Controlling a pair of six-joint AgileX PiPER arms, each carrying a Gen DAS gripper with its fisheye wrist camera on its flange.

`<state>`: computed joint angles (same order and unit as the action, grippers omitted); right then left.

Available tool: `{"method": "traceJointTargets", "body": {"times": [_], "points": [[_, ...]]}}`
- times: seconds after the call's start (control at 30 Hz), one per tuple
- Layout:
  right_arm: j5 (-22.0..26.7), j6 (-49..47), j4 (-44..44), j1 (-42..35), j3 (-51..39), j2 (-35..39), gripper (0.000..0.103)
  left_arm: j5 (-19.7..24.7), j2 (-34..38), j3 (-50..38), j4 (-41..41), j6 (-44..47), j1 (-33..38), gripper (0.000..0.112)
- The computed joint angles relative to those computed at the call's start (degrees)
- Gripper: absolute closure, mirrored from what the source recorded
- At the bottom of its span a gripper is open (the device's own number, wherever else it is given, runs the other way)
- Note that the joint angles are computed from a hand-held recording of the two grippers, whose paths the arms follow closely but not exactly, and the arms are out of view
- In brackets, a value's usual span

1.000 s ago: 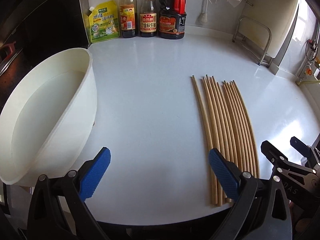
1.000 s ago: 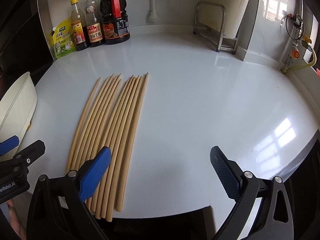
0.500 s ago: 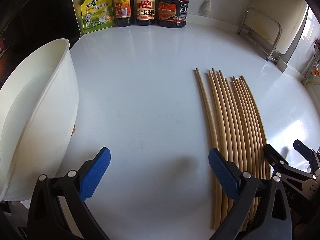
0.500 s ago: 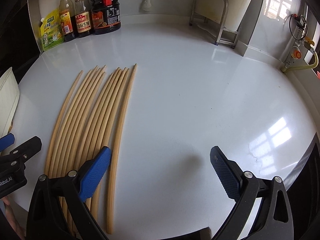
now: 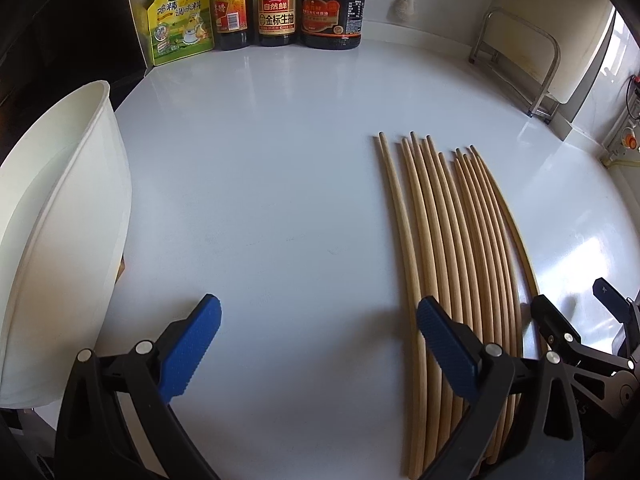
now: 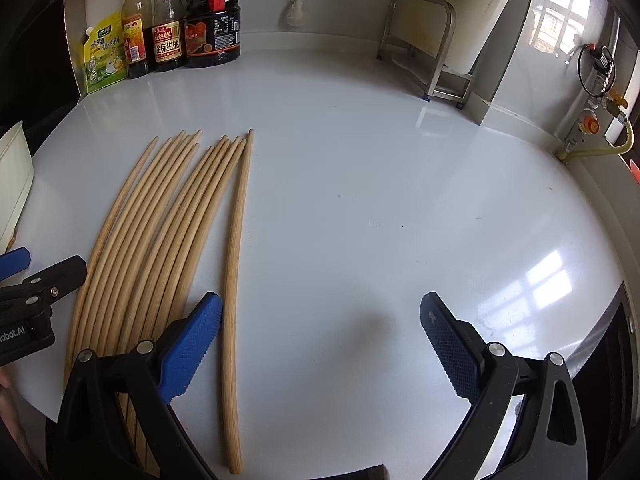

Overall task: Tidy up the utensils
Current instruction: 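Close the left tool on one wooden chopstick while the right tool grasps another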

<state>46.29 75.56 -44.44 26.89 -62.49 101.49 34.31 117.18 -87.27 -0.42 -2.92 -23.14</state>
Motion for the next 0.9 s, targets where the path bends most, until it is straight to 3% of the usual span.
{"method": "traceJointTargets", "body": {"times": [0.5, 0.57, 0.63, 0.77, 0.83, 0.9], "points": [[-2.21, 2.47, -4.68, 0.93, 1.36, 0.01, 0.013, -1.05, -0.54, 1.81, 3.31, -2.19, -0.97, 0.018], [-3.09, 2.04, -4.62, 1.03, 1.31, -0.03, 0.022, -1.88, -1.13, 2.56, 2.93, -1.18, -1.01, 0.028], [-4.13, 0.87, -3.83, 0.99, 1.01, -0.08, 0.031, -1.96, -1.59, 2.73, 1.71, 0.66, -1.13, 0.046], [-6.99, -2.9, -1.47, 0.59, 0.54, -0.24, 0.057, -1.21, -2.4, 3.05, -1.47, 4.55, -1.64, 0.07], [-10.02, -5.68, 1.43, -0.6, 1.02, -0.92, 0.067, -0.88, -2.82, 3.42, -3.67, 6.91, -1.59, 0.09], [-9.85, -6.7, 1.99, -0.48, 0.61, -0.79, 0.078, 0.06, -2.84, 3.18, -6.59, 9.4, -1.05, 0.103]]}}
